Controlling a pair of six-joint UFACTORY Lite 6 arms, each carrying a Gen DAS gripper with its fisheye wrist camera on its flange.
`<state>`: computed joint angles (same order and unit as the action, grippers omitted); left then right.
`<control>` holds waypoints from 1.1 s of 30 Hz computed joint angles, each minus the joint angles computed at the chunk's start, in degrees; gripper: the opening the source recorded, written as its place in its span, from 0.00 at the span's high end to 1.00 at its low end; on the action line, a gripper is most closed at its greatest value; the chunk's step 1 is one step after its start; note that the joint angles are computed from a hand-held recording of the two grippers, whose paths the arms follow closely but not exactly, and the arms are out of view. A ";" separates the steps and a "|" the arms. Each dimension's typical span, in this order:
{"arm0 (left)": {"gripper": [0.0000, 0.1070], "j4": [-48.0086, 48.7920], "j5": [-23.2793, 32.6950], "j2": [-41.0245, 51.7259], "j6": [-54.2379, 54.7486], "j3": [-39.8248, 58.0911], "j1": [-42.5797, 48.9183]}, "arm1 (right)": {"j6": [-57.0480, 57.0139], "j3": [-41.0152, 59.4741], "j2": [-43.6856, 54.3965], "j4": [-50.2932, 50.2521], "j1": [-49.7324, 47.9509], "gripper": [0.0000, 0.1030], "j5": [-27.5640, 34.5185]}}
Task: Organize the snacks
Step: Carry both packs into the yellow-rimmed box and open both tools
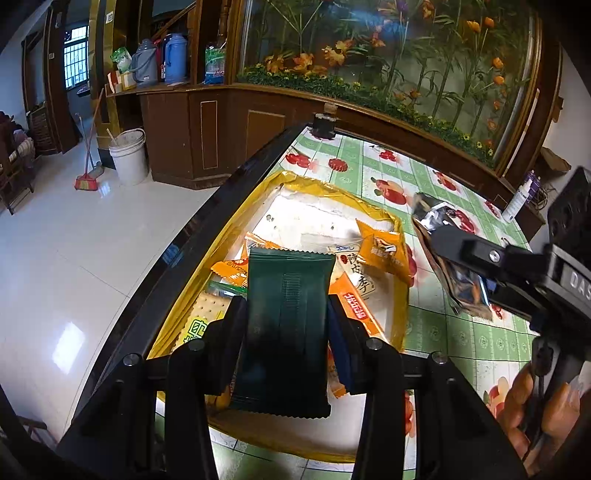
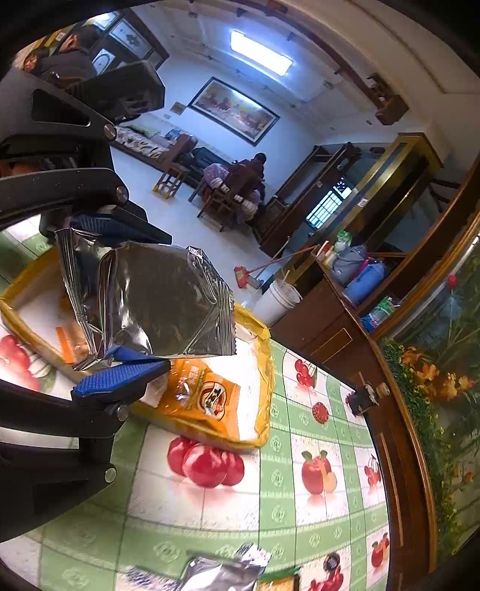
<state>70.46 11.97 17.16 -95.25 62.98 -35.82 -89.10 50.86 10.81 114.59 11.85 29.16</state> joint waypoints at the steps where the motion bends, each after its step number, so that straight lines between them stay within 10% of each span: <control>1: 0.62 -0.01 -0.16 0.52 0.14 0.33 0.34 | 0.15 2.24 2.11 -0.31 0.53 0.41 -0.89; 21: 0.61 -7.95 7.18 14.03 10.17 14.42 1.08 | 19.98 33.60 26.94 -26.56 4.36 0.41 -15.85; 26: 0.29 -5.36 7.27 12.77 6.64 12.96 0.58 | 27.22 34.91 28.12 -34.27 4.91 0.36 -17.34; 33: 0.28 6.74 15.78 8.06 -7.07 8.10 -4.20 | 4.65 24.39 20.04 -10.56 2.57 0.31 -15.08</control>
<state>77.20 27.75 25.22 -102.32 71.08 -40.03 -84.45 75.25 30.85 104.03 14.43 14.08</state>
